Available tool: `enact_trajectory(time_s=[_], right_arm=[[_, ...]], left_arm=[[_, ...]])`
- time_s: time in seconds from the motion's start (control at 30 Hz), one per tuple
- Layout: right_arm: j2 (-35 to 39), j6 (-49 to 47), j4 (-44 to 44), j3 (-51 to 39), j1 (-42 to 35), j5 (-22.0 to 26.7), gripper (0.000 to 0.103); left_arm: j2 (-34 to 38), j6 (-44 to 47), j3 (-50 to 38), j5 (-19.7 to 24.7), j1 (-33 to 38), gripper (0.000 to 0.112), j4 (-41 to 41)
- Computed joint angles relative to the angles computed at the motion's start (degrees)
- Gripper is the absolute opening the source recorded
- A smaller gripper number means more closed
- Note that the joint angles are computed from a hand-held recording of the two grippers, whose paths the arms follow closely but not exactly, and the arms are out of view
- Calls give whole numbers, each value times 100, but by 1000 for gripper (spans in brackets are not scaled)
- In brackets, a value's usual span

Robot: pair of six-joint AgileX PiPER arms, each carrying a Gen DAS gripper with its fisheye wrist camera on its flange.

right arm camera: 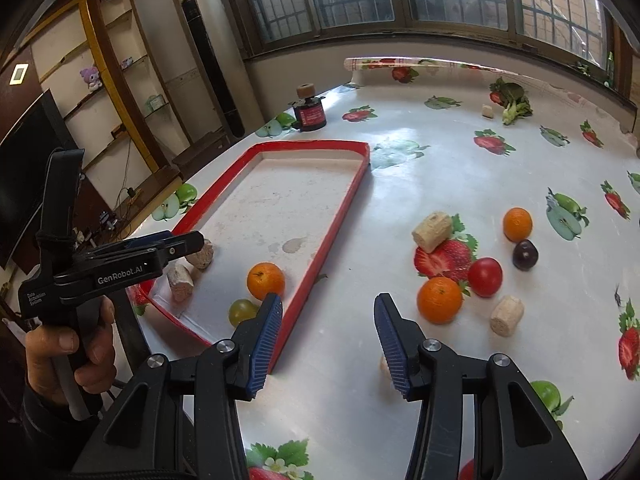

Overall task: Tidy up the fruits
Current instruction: 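Move both grippers back toward the remaining fruits and corks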

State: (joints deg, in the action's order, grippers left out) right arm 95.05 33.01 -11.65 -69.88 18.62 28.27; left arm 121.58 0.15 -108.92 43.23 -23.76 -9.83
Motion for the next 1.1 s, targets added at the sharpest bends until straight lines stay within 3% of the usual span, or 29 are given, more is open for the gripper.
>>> enact_trajectory(time_s=[0.37, 0.6, 0.77, 1.1], right_arm=[[-1001, 954, -742, 1134, -346, -112, 54], [-1597, 1447, -1151, 1743, -598, -59, 58], [-2012, 1615, -1234, 2198, -831, -64, 58], [-2573, 1563, -1111, 2791, -1270, -58, 58]], left_arm=[[-368, -374, 440, -362, -550, 62, 576], [-443, -270, 503, -352, -817, 63, 567], [-511, -300, 619, -423, -974, 70, 595], [-440, -178, 494, -319, -1262, 71, 547]])
